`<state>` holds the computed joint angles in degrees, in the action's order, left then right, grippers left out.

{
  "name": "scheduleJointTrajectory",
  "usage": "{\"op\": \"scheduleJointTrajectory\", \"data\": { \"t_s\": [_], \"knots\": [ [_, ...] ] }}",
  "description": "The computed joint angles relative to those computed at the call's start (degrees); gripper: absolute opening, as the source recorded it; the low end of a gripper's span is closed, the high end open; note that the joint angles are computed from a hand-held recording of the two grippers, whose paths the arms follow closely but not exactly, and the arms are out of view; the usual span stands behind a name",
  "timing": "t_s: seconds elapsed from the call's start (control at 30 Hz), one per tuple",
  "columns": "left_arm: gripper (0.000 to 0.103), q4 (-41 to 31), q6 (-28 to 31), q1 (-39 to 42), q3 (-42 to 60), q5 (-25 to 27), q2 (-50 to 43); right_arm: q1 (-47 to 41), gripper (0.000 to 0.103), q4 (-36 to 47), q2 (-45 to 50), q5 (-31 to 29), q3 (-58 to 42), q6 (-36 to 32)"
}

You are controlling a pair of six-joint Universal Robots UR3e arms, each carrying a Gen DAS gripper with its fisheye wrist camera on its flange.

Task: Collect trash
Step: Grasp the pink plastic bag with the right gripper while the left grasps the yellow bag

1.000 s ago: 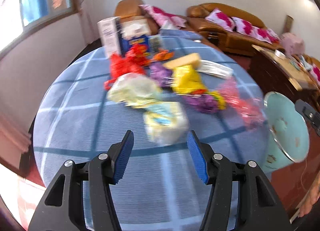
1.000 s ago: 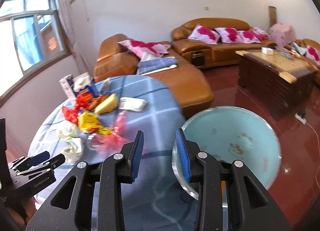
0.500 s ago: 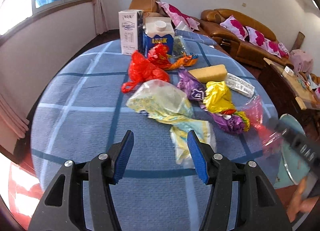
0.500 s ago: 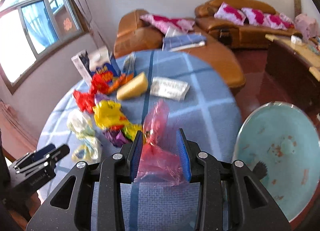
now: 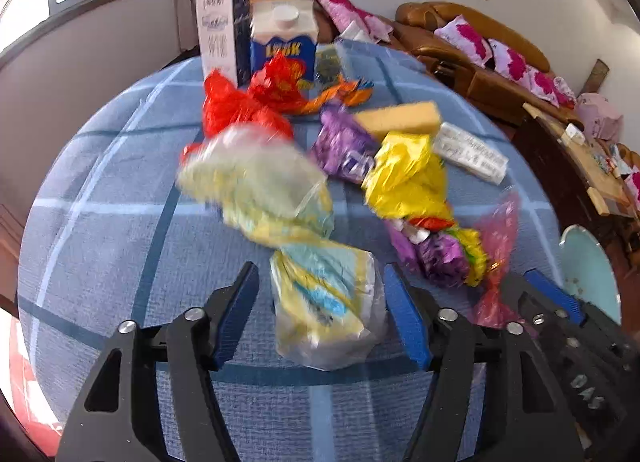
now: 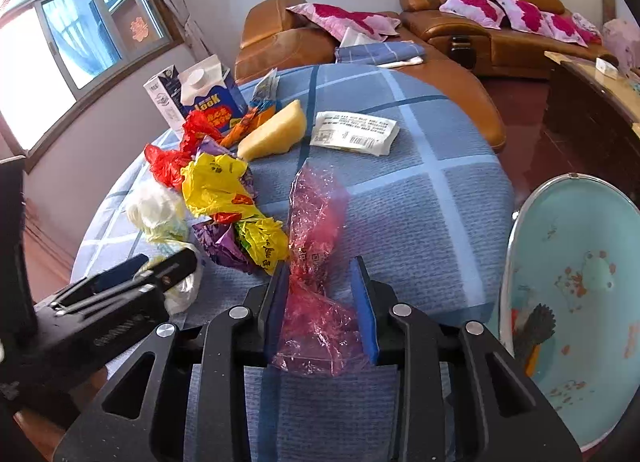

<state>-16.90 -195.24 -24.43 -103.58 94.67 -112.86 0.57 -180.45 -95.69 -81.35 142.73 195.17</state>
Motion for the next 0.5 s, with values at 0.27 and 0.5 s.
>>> {"op": "scheduleJointTrajectory", "data": {
  "t_s": [0.27,0.5],
  "knots": [
    [0.029,1.1,0.0,2.6,-2.3,-1.6,0.9,0.1,0.032,-1.1,1.2,1.9,0.2,0.2],
    [0.027,4.7,2.8,3.2,-7.8,-0.1,5.4,2.7,0.007,-1.8,0.4,0.5,-0.3,-0.3]
  ]
}}
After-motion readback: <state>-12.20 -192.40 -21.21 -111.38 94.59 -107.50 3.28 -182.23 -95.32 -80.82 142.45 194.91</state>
